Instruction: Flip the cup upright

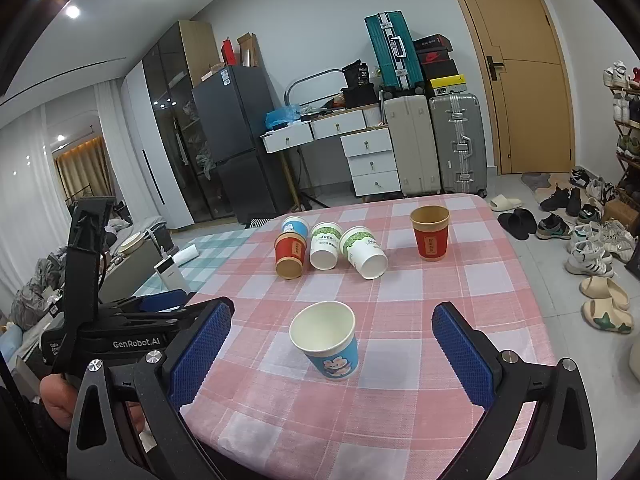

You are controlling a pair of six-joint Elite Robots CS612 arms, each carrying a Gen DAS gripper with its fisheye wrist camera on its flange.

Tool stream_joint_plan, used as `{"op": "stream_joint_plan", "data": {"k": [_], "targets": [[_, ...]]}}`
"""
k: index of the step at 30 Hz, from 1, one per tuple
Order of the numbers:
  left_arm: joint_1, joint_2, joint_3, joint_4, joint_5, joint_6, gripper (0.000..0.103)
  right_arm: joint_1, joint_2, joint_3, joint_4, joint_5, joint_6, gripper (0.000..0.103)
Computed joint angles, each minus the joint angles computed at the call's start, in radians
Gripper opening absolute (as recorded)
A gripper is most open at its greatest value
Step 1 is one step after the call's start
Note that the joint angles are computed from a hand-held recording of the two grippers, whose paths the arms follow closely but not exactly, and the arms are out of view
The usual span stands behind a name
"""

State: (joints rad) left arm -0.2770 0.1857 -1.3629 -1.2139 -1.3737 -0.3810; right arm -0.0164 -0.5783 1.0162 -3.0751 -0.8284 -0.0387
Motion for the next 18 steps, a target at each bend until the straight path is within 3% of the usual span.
{"op": "stream_joint_plan", "data": {"k": [18], "targets": [[-0.001,-0.002,0.003,-0.002,0.001,-0.004,0.102,-0.002,-0.001,0.004,-0.012,0.008,0.011,0.103]]}}
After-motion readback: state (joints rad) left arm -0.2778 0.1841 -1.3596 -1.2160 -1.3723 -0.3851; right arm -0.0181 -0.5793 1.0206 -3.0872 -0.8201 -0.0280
